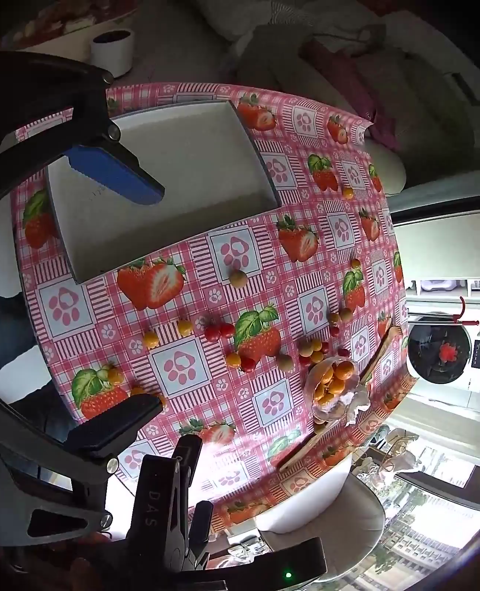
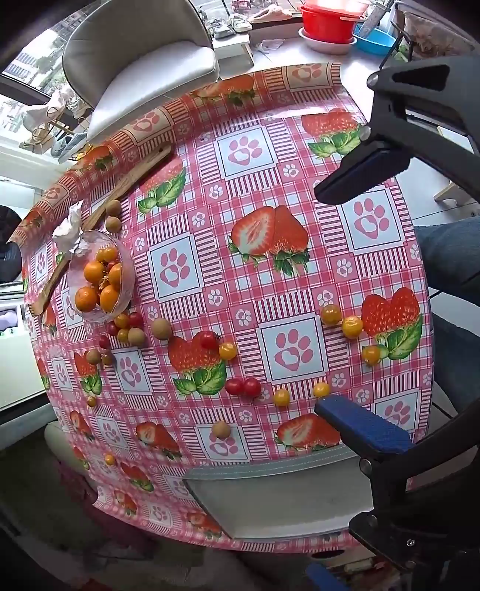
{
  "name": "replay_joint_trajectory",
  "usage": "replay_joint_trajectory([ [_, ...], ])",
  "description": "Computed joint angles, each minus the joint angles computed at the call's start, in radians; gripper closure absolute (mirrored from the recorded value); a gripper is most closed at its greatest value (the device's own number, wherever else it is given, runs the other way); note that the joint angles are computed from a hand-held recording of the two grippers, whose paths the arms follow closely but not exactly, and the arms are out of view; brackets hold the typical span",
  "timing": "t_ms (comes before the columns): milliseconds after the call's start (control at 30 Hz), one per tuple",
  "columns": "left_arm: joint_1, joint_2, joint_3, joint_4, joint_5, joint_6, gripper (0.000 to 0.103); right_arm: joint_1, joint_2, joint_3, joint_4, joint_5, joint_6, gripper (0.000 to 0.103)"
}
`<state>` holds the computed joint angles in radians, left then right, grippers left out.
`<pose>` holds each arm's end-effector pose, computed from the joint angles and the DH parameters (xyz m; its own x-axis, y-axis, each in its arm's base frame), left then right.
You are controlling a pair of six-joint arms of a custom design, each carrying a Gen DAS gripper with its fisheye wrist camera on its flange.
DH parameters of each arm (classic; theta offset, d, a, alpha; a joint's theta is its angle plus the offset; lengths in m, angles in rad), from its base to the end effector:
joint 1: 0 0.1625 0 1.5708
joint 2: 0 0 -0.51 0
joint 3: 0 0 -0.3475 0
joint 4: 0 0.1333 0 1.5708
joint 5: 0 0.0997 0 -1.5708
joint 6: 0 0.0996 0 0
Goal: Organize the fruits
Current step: 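Move both tools toward the loose fruits on the tablecloth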
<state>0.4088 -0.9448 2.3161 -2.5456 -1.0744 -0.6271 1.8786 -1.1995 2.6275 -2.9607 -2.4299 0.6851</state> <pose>-0.3189 -0.3351 0.1159 -0.6430 0.4974 -0.5823 0.5793 0.8133 0.0549 0.1556 -0.2985 0.2250 -0.6668 0.4281 0.6101 0.1539 0.8800 -0.4493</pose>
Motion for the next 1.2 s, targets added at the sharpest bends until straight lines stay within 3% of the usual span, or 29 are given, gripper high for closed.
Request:
replay_joint_trajectory([
  [400,0.038,-0.017,-0.001,0.005,0.008,0.021,0.000,0.033,0.028,-0.026,0.019,-0.021,0.035,0.000],
  [867,0.065,-0.007,-0.010,0.033,-0.016,0.043,0.000,0.018,-0.003,-0.026,0.095,0.023,0.118,0.000],
  [1000,0.077,-0.001,-0.015,0.040,-0.020,0.048,0.000,0.019,-0.009,-0.043,0.168,0.031,0.161,0.000],
  [1200,0.102,0.041,-0.033,0.033,0.001,0.073,0.000,-0.001,-0.007,-0.010,0.115,0.037,0.153,0.000],
])
